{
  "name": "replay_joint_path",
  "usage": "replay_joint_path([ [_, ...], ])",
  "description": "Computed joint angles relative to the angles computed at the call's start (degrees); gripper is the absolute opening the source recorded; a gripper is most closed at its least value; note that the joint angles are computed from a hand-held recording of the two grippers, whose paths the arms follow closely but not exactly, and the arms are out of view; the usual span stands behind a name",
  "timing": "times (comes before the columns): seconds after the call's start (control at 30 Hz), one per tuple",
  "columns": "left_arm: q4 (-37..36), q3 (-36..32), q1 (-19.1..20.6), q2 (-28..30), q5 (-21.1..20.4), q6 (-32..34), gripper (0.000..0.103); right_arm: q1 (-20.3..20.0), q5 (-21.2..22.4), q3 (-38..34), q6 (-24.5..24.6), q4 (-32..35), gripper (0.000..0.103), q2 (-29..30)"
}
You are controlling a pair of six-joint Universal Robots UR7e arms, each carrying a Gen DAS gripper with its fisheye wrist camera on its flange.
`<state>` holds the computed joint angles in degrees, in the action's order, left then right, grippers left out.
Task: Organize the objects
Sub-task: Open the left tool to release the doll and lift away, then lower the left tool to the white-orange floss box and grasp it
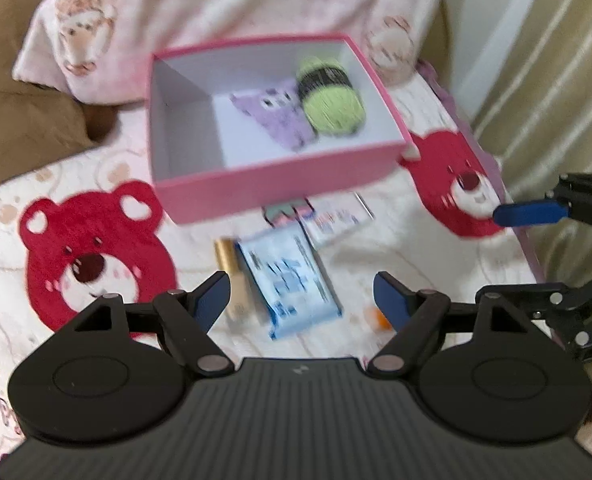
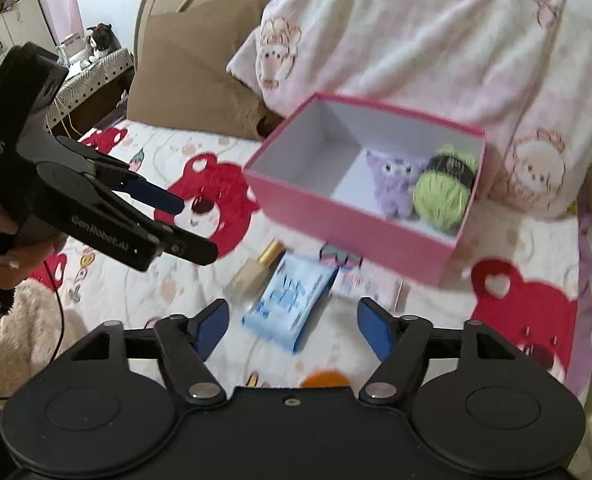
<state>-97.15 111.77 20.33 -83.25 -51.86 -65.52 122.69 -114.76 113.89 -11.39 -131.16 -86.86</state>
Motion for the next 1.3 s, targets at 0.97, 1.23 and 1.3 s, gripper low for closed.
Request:
replay_joint_path([
  [0.97,-42.58,22.70,0.79,8.63,-7.88,0.42,0.073,-7.87,-3.78,19.86,-3.26,-9.41,0.081,-4.43],
  [1.23,-54.17,26.91,2.14,10.72,-9.01,-0.41,0.067,-8.84,-5.57,24.89,-3.10,-19.65,0.081,-1.87],
  [1.3,-57.65,27.63,2.60,10.96,-9.64,0.52,0.054,-8.42,-6.94,26.26,-4.67,-23.62,0.082,-0.68],
])
